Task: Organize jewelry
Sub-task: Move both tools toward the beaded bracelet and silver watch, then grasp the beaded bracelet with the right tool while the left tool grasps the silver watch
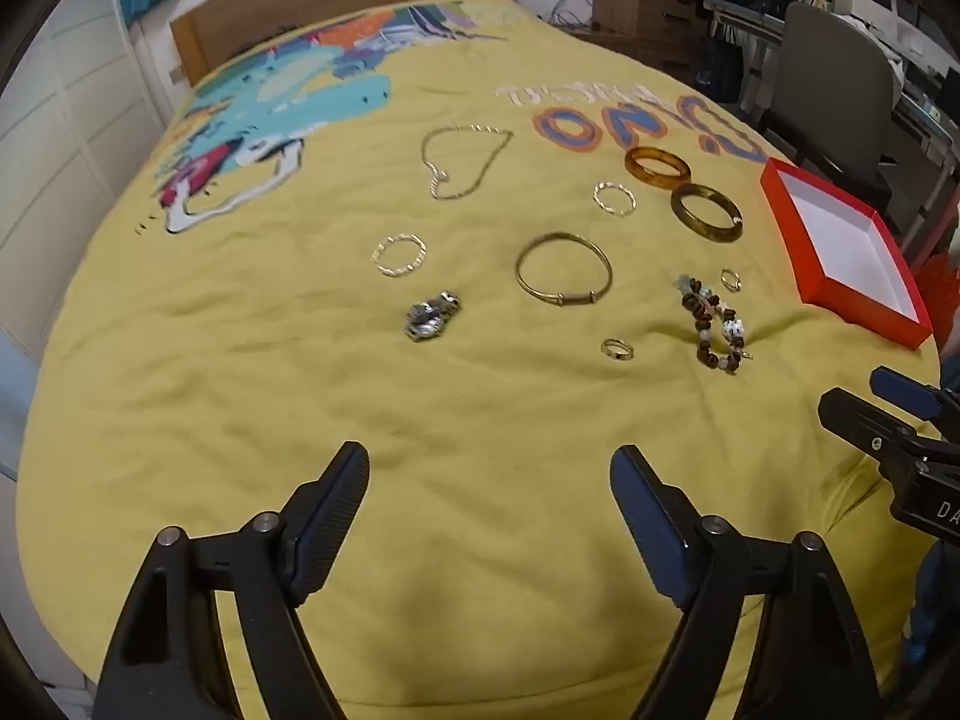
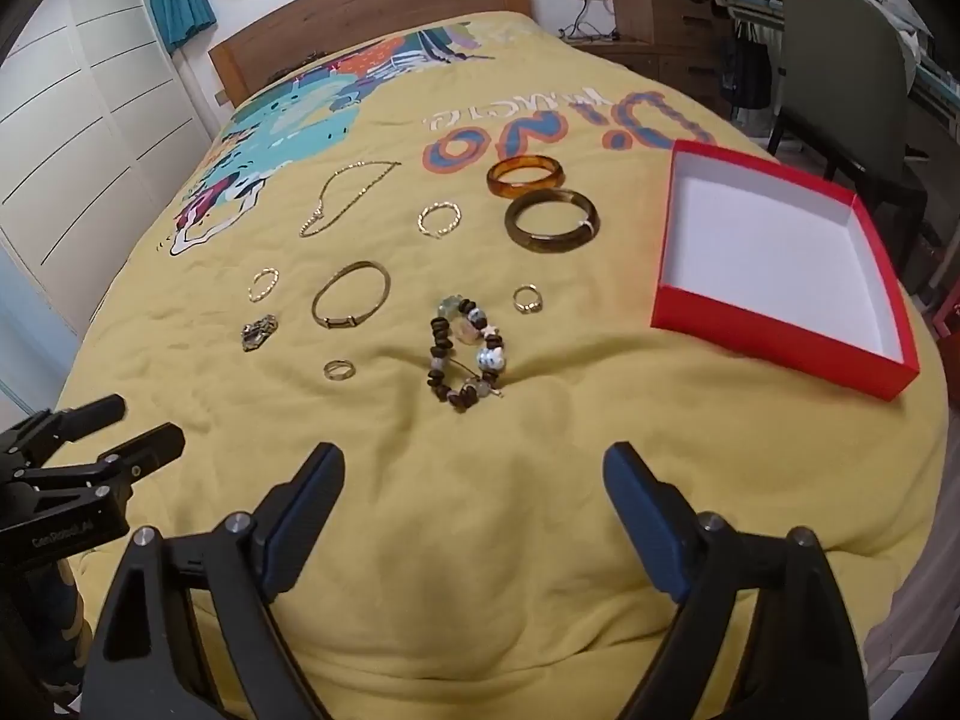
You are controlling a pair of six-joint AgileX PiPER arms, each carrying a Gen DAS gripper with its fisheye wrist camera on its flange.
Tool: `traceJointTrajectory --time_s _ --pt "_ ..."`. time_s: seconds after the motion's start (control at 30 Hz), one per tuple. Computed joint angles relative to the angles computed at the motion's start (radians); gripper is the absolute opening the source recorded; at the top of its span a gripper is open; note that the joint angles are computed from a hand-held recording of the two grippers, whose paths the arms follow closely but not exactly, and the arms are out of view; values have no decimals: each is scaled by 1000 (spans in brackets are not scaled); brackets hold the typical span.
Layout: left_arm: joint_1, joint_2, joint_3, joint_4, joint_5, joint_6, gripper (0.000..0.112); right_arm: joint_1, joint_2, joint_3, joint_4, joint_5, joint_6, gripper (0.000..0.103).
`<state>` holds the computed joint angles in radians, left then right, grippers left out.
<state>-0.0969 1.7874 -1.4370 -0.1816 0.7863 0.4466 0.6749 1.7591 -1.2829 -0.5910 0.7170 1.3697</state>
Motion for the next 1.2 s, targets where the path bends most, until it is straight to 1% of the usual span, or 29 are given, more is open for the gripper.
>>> traceJointTrajectory --time_s 0.03,0.07,0.13,0.23,0.37,0.47,0.63,0.77,0.9,1.2 --pt "-3 10 -7 1 0 -2 82 -11 4 2 12 -11 -12 83" --pt "-5 20 -16 -2 2 -3 82 -20 5 9 14 -25 -13 79" --pt "-5 41 -36 -7 6 -5 82 -40 12 14 42 -50 -41 73" --pt "6 58 -51 -14 -1 2 82 -63 28 14 69 -82 -66 72" --pt "20 95 -100 -53 34 35 82 -86 54 -7 106 -107 -111 72" --pt "10 112 -117 -75 46 63 76 -103 72 -19 124 -129 -139 71" --pt "11 161 -174 -78 67 53 75 -139 106 -42 181 -159 -210 64" --pt "23 210 -243 -54 80 18 75 -159 131 -62 226 -183 -260 61" --pt "38 266 -324 -37 96 -4 75 -179 159 -86 268 -205 -303 60" --pt "56 455 -599 -17 194 -47 75 -226 253 -171 374 -212 -425 59"
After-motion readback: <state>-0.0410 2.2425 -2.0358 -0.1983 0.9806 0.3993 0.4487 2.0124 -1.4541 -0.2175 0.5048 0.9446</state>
